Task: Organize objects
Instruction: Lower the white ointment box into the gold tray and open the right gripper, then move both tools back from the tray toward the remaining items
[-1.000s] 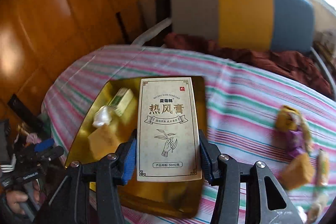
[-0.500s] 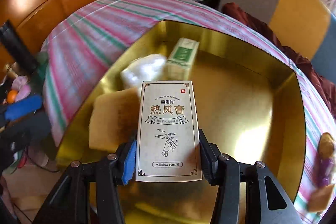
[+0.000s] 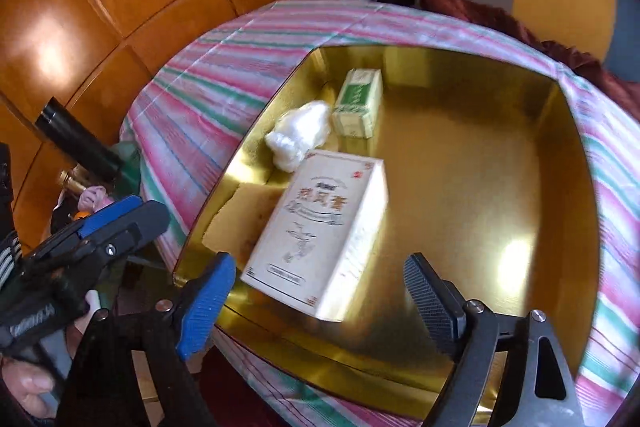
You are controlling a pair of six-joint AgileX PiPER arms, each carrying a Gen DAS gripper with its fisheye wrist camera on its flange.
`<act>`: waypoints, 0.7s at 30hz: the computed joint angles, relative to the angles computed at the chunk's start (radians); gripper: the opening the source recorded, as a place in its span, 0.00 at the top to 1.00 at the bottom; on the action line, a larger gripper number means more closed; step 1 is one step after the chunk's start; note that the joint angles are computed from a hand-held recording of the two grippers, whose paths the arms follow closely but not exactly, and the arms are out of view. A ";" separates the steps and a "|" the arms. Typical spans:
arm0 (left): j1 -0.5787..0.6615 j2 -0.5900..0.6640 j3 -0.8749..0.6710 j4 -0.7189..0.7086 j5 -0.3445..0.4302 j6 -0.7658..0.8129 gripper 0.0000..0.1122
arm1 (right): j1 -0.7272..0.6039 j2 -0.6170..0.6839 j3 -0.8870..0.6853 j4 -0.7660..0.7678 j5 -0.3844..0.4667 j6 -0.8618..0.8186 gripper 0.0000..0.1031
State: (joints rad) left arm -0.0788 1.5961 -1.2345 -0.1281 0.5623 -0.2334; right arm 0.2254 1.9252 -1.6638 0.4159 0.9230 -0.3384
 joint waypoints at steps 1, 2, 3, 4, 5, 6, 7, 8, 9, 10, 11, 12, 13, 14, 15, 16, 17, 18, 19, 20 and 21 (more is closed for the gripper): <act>-0.008 -0.005 0.000 0.020 -0.002 -0.015 0.39 | 0.002 -0.010 0.000 -0.013 -0.008 0.018 0.15; -0.019 -0.009 0.000 0.045 -0.003 -0.034 0.39 | 0.000 -0.026 0.009 -0.024 -0.020 0.029 0.15; -0.033 -0.013 -0.001 0.075 -0.002 -0.059 0.39 | -0.004 -0.044 0.022 -0.034 -0.036 0.035 0.14; -0.045 -0.016 -0.003 0.099 -0.001 -0.077 0.39 | -0.009 -0.063 0.043 -0.041 -0.057 0.036 0.13; -0.059 -0.019 -0.004 0.126 -0.001 -0.097 0.39 | -0.018 -0.078 0.057 -0.046 -0.072 0.036 0.12; -0.077 -0.020 -0.007 0.165 0.003 -0.130 0.39 | -0.027 -0.097 0.075 -0.049 -0.088 0.033 0.12; -0.093 -0.020 -0.013 0.196 0.010 -0.155 0.41 | -0.036 -0.114 0.091 -0.052 -0.103 0.029 0.11; -0.110 -0.019 -0.018 0.234 0.015 -0.185 0.43 | -0.047 -0.131 0.104 -0.053 -0.115 0.023 0.11; -0.129 -0.020 -0.021 0.274 0.020 -0.216 0.43 | -0.062 -0.152 0.125 -0.051 -0.131 0.011 0.11; -0.142 -0.020 -0.024 0.297 0.023 -0.236 0.44 | -0.076 -0.165 0.138 -0.049 -0.145 0.003 0.10; -0.150 -0.019 -0.028 0.303 0.026 -0.237 0.44 | -0.090 -0.180 0.153 -0.046 -0.157 -0.003 0.08; -0.160 -0.016 -0.034 0.308 0.028 -0.236 0.44 | -0.105 -0.193 0.164 -0.043 -0.163 -0.009 0.08; -0.168 -0.016 -0.037 0.315 0.030 -0.238 0.44 | -0.122 -0.203 0.171 -0.038 -0.168 -0.016 0.07; -0.179 -0.013 -0.043 0.324 0.033 -0.240 0.44 | -0.139 -0.211 0.176 -0.036 -0.169 -0.020 0.07; -0.192 -0.008 -0.051 0.335 0.037 -0.240 0.44 | -0.158 -0.218 0.182 -0.032 -0.172 -0.026 0.07; -0.204 -0.004 -0.058 0.346 0.041 -0.247 0.44 | -0.177 -0.224 0.188 -0.026 -0.173 -0.035 0.07; -0.218 -0.003 -0.062 0.359 0.043 -0.252 0.44 | -0.197 -0.228 0.192 -0.024 -0.173 -0.043 0.07; -0.231 0.001 -0.069 0.368 0.041 -0.249 0.44 | -0.215 -0.231 0.196 -0.028 -0.174 -0.045 0.07; -0.244 0.004 -0.074 0.376 0.038 -0.247 0.44 | -0.233 -0.232 0.196 -0.033 -0.172 -0.048 0.07; -0.258 0.005 -0.076 0.383 0.032 -0.242 0.44 | -0.253 -0.233 0.196 -0.039 -0.172 -0.052 0.06; -0.272 0.012 -0.086 0.385 0.030 -0.229 0.44 | -0.276 -0.231 0.192 -0.046 -0.169 -0.055 0.06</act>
State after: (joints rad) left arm -0.3506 1.6082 -1.3205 0.2566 0.5921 -0.4629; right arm -0.0508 1.6938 -1.4717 0.3698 0.7540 -0.3938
